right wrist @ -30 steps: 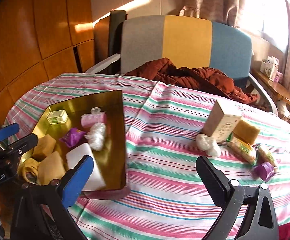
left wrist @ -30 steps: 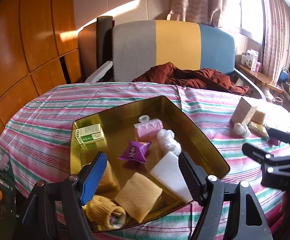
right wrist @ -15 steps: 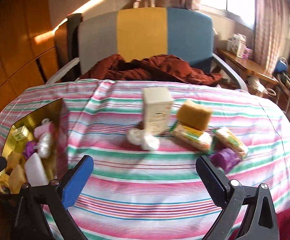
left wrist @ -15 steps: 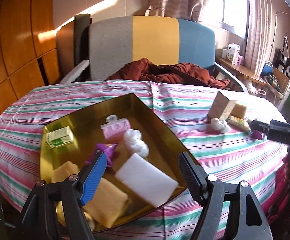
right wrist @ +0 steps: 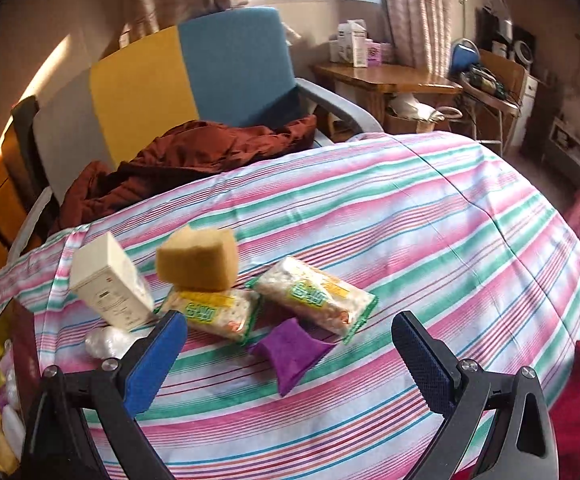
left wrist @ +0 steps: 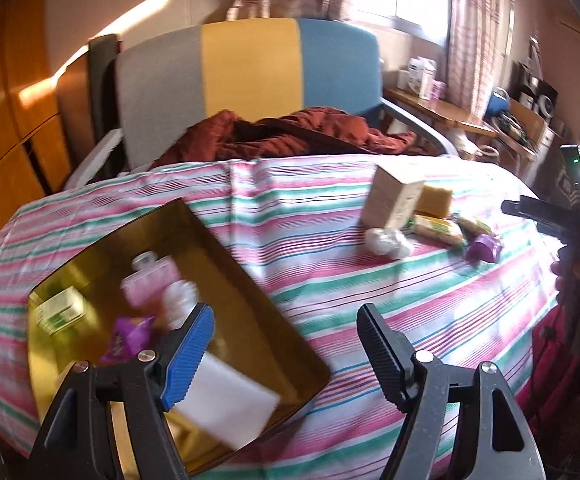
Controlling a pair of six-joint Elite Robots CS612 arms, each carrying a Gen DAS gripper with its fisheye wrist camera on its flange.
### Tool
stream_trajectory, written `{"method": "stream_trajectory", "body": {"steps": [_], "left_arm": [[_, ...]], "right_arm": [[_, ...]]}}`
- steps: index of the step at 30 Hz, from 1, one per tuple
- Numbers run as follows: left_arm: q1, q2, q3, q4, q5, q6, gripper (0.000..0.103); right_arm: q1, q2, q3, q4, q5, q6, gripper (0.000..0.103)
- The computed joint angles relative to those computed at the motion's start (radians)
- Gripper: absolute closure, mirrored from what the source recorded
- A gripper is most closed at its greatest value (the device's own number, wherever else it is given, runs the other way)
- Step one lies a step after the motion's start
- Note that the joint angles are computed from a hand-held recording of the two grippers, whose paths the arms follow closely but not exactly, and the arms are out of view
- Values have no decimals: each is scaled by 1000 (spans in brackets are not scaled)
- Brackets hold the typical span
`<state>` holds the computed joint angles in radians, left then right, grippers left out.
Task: Organize objects
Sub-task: 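Move both tools back from the tray toward the remaining items, then grasp the white medicine box with the left tool while the right tool grasps a biscuit pack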
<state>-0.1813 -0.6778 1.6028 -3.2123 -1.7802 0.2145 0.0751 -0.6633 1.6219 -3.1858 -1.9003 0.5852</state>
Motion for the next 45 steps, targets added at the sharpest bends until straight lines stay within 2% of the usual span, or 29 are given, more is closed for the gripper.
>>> {"method": "stream_trajectory", "body": {"steps": [4,6,11,15,17,21,30,33,36,37,41,45], "left_arm": [[-31,18,-38,24,-5,34,25],[-41,29,-62,43,-22,47,20],[-69,64,-139,92,-61,78,18],[-85,106,-228,174,-90,135,15],[-89,129,-280,234,-105,161,14],[-95,175,-370,319,-124,202,6],[-99,253,-513,444,-203,223,6],[-101,269,-540,467,-218,217,10],[-103,274,-548,491,-245,222,42],[-106,270,-537,474,-238,229,46],[-103,253,-500,405,-256,210,47],[-95,216,-435,305,-268,174,47]], "right_arm": [[-21,-4,17,2,55,86,0],[-19,-2,15,-6,56,77,0],[-20,1,12,-11,99,63,0],[-24,2,13,-16,141,54,0],[-26,2,14,-20,159,49,0],[-29,2,14,-17,190,43,0],[-47,1,23,-22,240,100,0],[-50,2,22,-14,245,109,0],[-54,1,27,-18,235,129,0],[-56,0,32,-29,228,144,0],[-71,-7,64,-89,193,236,0],[-88,-8,80,-104,227,304,0]]}}
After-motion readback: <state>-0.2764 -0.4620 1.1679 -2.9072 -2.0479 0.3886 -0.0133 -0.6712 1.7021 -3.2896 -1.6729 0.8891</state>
